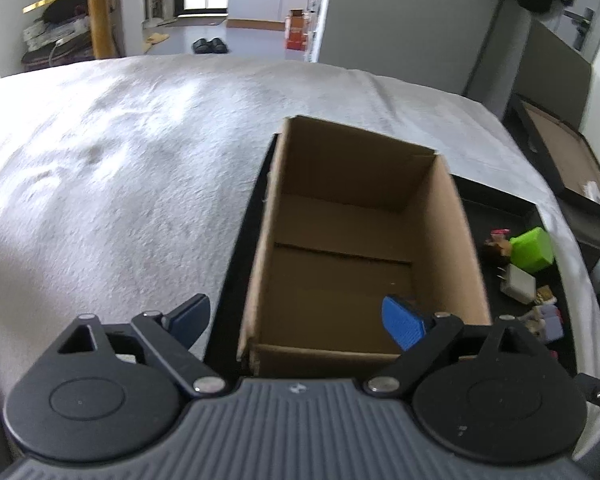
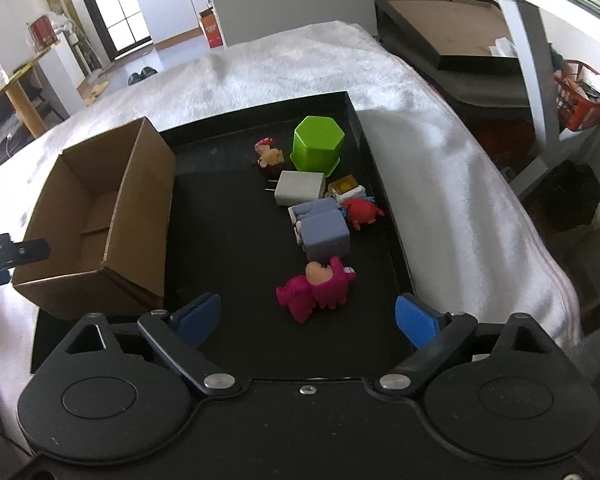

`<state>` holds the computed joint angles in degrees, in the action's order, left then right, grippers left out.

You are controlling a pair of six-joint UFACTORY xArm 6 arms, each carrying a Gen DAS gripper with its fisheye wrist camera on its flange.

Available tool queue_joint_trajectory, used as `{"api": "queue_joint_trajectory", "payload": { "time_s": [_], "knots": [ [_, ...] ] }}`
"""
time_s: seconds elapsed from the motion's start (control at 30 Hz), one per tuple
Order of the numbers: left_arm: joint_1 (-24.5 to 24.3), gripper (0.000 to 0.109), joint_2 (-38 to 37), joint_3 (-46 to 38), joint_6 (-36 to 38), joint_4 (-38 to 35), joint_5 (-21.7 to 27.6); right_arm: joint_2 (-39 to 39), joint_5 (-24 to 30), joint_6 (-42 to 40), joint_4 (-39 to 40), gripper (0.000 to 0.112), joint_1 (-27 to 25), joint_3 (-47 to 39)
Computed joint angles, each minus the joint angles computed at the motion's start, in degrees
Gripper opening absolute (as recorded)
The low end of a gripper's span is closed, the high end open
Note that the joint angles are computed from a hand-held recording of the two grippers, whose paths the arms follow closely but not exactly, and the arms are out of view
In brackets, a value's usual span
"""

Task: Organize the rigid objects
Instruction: 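Move the right gripper to the pink plush figure and close on it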

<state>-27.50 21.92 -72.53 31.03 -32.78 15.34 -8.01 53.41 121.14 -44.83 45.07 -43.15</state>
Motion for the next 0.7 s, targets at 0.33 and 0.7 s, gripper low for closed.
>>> {"api": "queue_joint_trajectory", "payload": {
  "time_s": [0.33,0.7],
  "knots": [
    [0.3,0.057,2.2,-0.7,-1.8,-0.9,-4.0,4.6,-5.0,-4.9,0.3,0.092,-4.2,-0.7],
    [0.8,0.016,4.1,-2.8,-5.8,0.7,-3.2,9.2,-8.0,-9.3,0.3,0.09,-7.7,-1.9]
  ]
}}
